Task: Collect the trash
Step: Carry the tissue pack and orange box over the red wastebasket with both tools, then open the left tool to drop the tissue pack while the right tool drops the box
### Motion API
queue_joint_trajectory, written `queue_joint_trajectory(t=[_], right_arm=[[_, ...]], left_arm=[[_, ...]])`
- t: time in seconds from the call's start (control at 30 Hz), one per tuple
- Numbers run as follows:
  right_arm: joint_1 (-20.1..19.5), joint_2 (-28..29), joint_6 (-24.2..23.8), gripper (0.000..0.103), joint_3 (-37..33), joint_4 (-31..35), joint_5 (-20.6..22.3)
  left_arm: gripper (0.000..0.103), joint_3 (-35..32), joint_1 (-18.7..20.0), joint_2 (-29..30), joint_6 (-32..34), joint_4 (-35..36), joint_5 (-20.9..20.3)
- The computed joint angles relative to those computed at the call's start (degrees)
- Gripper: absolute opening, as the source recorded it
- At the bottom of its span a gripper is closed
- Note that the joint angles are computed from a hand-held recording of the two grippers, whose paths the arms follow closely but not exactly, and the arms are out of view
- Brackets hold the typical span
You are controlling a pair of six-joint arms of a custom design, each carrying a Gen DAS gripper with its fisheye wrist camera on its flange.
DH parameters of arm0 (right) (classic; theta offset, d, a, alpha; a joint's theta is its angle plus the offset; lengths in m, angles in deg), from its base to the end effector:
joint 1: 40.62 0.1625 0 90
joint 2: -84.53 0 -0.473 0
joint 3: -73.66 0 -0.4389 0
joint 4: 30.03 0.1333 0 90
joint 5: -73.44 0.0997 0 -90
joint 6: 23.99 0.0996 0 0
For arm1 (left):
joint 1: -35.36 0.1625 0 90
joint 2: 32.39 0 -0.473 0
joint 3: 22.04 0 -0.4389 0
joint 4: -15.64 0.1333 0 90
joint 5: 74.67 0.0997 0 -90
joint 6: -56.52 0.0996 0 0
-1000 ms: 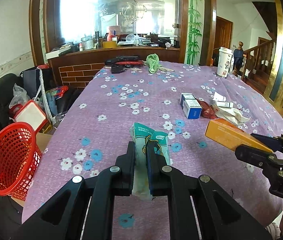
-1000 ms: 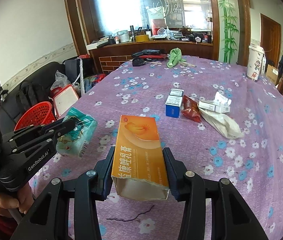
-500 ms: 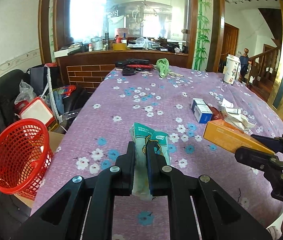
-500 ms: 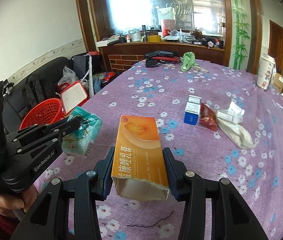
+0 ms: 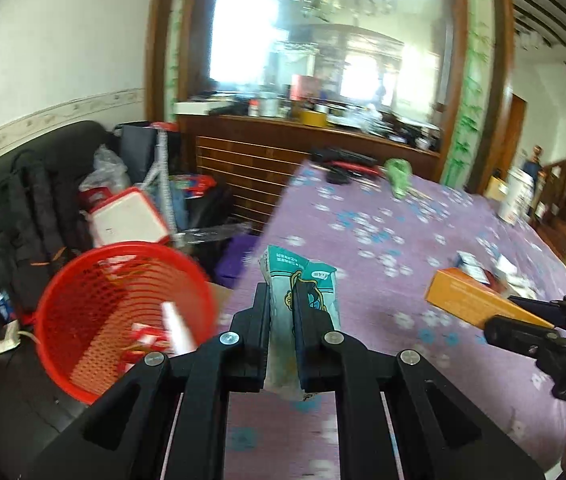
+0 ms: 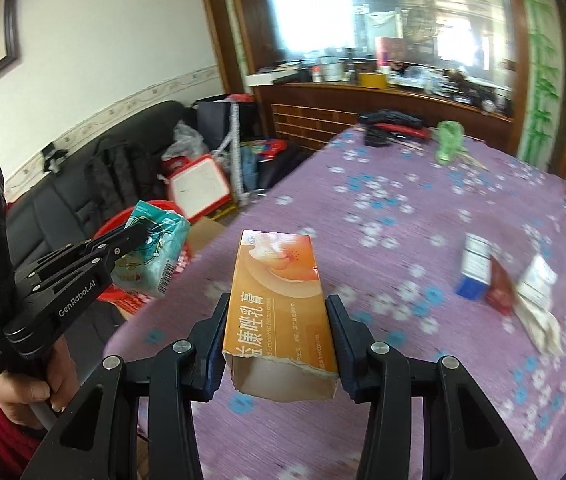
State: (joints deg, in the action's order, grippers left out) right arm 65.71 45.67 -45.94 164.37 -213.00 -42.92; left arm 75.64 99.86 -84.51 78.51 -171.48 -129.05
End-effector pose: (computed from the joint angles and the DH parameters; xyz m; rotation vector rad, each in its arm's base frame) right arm 0.3029 -0.7170 0.1125 0.6142 -2.4417 0.9108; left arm -0.1386 -0.7350 0.2502 0.6045 2.2677 -1.1424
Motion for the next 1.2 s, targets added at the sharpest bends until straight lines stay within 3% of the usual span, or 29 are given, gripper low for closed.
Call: queue_joint_trajectory(t=[0.23, 0.67, 0.77, 0.83, 0.93, 1.17, 1.2], right_arm=[[1.76, 5.89, 0.04, 0.049, -9.47, 8.18, 3.96], [3.15, 19.61, 3.42, 0.049, -32.29, 25.33, 8.76], [3.31, 22.42, 4.18, 0.05, -36.92, 27.45, 9.4], [3.38, 23.97, 4.53, 0.05, -39.29, 28.1, 9.29], [3.09, 23.63, 4.9, 0.05, -38.71, 28.01, 9.7], [2.47, 15.92, 2.62, 0.05, -25.65, 18.06, 9.11], [2.46, 14.84, 1.89, 0.05, -23.62, 16.31, 8.28]], left_arm=[[0.01, -2.69, 3.66, -1.59, -0.17, -0.97, 3.52], [0.011, -8.22, 8.59, -0.92, -3.18, 4.06, 4.7], [0.013, -9.02, 9.02, -0.63, -3.34, 4.47, 4.69], [0.023, -9.35, 9.08, -0.44, -3.12, 4.17, 5.09], [0.039, -8.82, 9.03, -0.74, -3.25, 2.85, 4.79], [0.043, -5.72, 7.81, -2.01, -3.2, 1.38, 3.55], [0.048, -5.03, 7.52, -2.22, -3.26, 1.13, 3.11]])
